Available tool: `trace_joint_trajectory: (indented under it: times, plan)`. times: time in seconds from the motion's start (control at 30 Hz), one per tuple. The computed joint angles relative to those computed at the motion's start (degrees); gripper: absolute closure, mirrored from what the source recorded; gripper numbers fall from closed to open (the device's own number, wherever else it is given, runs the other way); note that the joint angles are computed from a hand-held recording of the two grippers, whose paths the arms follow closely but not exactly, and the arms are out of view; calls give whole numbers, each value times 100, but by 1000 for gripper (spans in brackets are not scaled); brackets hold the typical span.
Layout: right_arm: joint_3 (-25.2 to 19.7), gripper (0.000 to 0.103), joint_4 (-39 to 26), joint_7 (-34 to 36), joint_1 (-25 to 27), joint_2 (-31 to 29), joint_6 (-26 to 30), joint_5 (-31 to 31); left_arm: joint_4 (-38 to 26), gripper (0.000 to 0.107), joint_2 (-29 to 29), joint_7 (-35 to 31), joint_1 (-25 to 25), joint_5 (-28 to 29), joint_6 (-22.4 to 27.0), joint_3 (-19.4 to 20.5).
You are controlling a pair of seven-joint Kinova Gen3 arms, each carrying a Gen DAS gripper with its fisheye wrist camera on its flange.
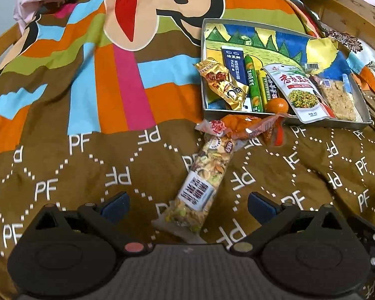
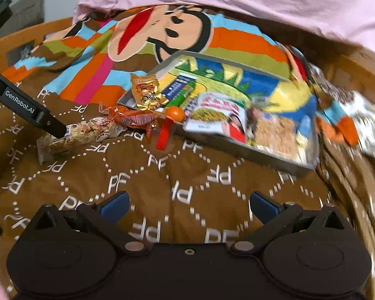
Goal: Organize snacks
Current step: 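Close the left tool on the nut bar while the right tool grips the orange sausage pack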
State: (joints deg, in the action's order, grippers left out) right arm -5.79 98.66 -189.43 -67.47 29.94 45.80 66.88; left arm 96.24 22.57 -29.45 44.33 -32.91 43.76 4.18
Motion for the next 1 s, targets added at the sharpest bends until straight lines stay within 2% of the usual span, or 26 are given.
trace_joint_trajectory:
  times: [0.13,0.2,0.33,0.4,0.47,0.53,0.57,0.77,0.9,0.97,1.0]
  plan:
    - [19,1,-291,669,30,310,81,595,1,5,110,-119,-133,86,-60,8]
    - [270,1,-368,1103,-125,483,-10,1054,-7,5,162,-356,-326,325,-146,71]
    - [1150,1,-508,2035,-576,899,-559,1985,44,5,215,-502,-396,479,-359,-52]
    - [1132,1,-683,2501,-468,1084,-671,2319,57,5,248,-247,-249,349,-388,-242]
    - [699,1,-956,2967,-73,1219,-641,2418,103,5,250,-64,-176,212,-469,-346]
    - [245,2,-1230,3433,329,1295,-665,2284,196,5,211,-96,-272,227,-663,-313]
    - [163,4,-1329,3632,447,1323,-779,2196,219,5,205,-140,-327,270,-722,-289]
    - [373,20,-1862,4871,480,1643,-1177,1552,349,5,186,-241,-352,250,-1014,-341]
    - [623,39,-1975,5267,364,1747,-1356,1349,434,7,177,-387,-366,272,-1203,-347]
    - [662,54,-2030,5564,363,1764,-1458,1124,454,12,183,-559,-432,359,-1287,-293]
    - [681,56,-2052,5715,348,1772,-1473,1002,459,16,193,-670,-474,421,-1333,-256]
